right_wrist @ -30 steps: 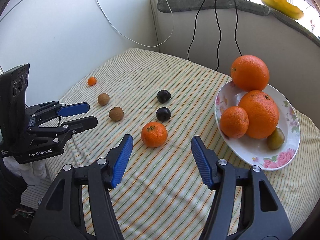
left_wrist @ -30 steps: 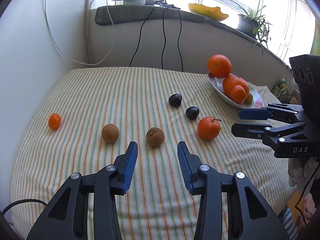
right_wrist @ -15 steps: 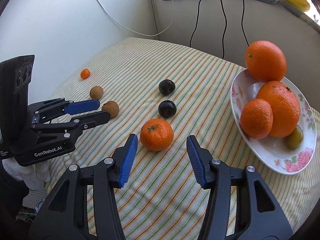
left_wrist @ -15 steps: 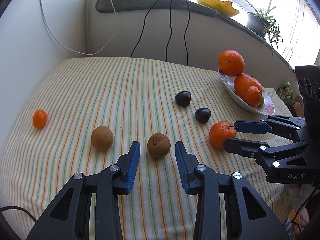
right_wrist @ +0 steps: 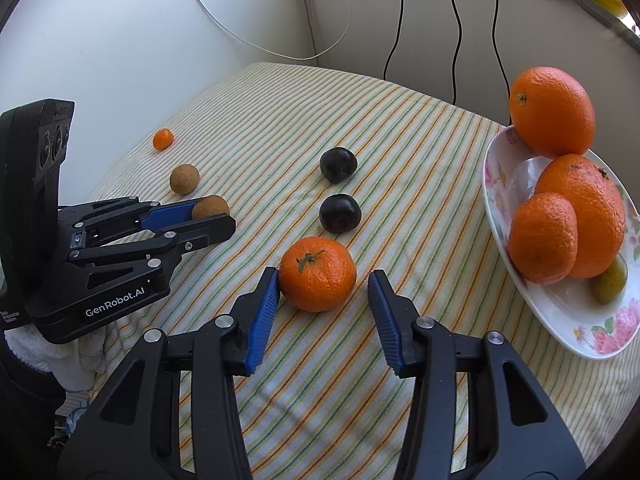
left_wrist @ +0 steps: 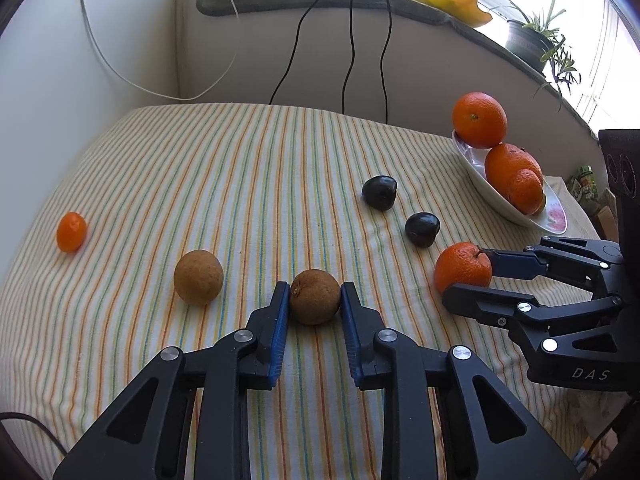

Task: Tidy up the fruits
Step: 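Grasp the tangerine with the right gripper while the left gripper grasps a kiwi, then carry the tangerine in the right gripper while the left gripper carries the kiwi to the plate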

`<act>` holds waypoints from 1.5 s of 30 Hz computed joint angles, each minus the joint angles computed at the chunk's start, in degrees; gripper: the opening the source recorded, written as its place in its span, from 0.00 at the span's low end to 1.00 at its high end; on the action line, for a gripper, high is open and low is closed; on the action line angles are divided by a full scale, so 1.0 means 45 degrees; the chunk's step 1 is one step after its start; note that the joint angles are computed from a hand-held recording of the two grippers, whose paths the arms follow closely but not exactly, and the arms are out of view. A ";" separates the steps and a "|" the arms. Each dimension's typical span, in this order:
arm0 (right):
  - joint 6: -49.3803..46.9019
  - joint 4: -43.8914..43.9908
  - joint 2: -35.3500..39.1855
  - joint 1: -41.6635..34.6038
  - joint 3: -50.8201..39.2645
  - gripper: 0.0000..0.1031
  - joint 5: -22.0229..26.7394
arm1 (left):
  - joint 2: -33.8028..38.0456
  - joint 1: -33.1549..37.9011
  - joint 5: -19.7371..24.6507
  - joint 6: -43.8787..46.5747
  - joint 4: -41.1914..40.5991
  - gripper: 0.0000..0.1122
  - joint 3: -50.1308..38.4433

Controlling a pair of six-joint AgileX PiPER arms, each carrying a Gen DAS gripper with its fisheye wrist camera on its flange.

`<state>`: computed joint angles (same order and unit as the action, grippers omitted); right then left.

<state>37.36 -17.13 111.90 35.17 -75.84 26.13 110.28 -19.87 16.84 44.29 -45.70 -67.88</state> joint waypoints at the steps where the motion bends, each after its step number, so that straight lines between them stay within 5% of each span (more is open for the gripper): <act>1: -0.0033 0.0019 0.0024 0.0001 -0.0028 0.45 -0.0005 | 0.0038 -0.0004 0.0053 -0.0094 0.0073 0.21 -0.0091; 15: -0.0131 -0.0037 0.0181 0.0083 -0.0245 0.39 -0.0005 | -0.0248 0.0043 -0.0016 0.1002 -0.0996 0.20 0.0253; 25: 0.1319 -0.1497 -0.1689 0.0120 0.1398 0.38 -0.0326 | -0.1588 -0.0713 0.0441 0.2826 -0.2963 0.20 0.0645; 45: 0.1910 -0.2584 -0.5917 -0.2420 0.4920 0.38 -0.0417 | -0.0930 -0.3086 0.1083 0.0831 -0.1207 0.20 -0.1366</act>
